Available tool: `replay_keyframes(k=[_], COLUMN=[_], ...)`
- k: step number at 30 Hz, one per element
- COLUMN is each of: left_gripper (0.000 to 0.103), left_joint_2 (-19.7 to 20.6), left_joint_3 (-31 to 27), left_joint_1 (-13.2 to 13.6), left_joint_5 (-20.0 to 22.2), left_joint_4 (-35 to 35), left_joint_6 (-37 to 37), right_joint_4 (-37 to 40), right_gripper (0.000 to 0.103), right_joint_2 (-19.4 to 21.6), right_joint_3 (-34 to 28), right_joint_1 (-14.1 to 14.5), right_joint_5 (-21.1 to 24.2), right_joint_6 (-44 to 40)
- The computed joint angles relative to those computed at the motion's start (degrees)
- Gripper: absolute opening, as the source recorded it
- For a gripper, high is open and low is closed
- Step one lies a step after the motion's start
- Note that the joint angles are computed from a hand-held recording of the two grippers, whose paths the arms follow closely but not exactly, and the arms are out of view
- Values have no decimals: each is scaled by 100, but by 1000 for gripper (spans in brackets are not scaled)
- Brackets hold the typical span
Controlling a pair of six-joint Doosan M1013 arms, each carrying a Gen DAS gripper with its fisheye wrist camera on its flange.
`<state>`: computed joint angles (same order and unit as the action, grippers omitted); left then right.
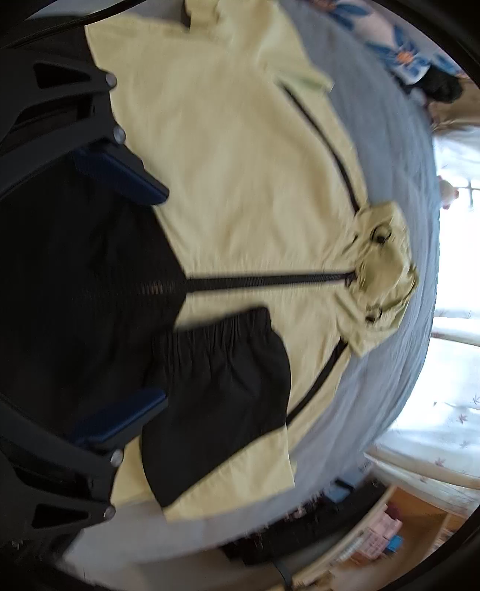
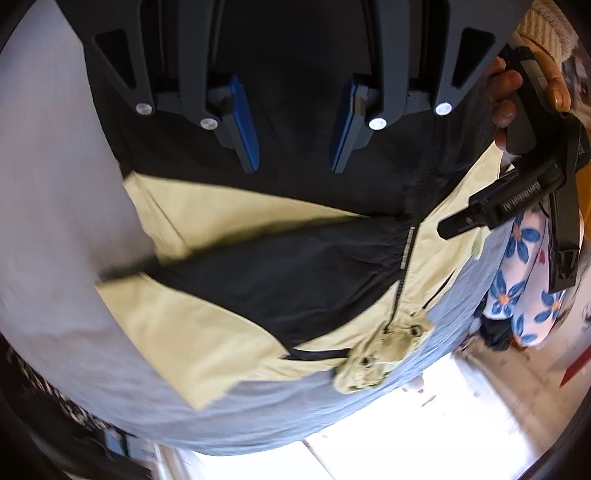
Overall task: Fold large clothes
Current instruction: 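Fold the held black sleeve across the jacket body toward the zipper with the right tool, then grasp the folded black cuff with the left tool while the right tool releases the sleeve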
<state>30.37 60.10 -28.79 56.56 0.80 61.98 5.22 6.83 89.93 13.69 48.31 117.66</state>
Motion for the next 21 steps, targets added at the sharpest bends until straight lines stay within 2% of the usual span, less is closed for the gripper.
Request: replay_keyframes(k=[2, 4, 7, 11, 15, 18, 19, 21], left_gripper=[86, 76, 69, 69, 69, 59, 54, 44], left_joint_2=[82, 195, 365, 543, 757, 1024, 1161, 1207], left_joint_3=[-41, -105, -223, -450, -815, -1250, -1472, -1569], left_joint_1=[107, 197, 266, 204, 178, 126, 47, -53], left_joint_5=[-37, 3, 92, 93, 230, 620, 872, 1003], left_joint_4=[-683, -1238, -1660, -1428, -1552, -1662, -1340, -816], left_joint_6=[340, 558, 634, 533, 709, 1018, 953, 949], right_joint_4=[78, 231, 297, 439, 542, 504, 486, 452], right_gripper=[40, 40, 40, 40, 40, 40, 40, 40], right_joint_2=[-17, -65, -70, -75, -104, -94, -94, -81], right_joint_3=[58, 163, 222, 293, 356, 349, 349, 348], right_joint_1=[-23, -66, -84, -123, -159, -155, -151, -142], right_joint_5=[-18, -92, -116, -167, -222, -207, -208, -200], right_joint_6=[92, 60, 50, -34, -107, -77, -70, -60])
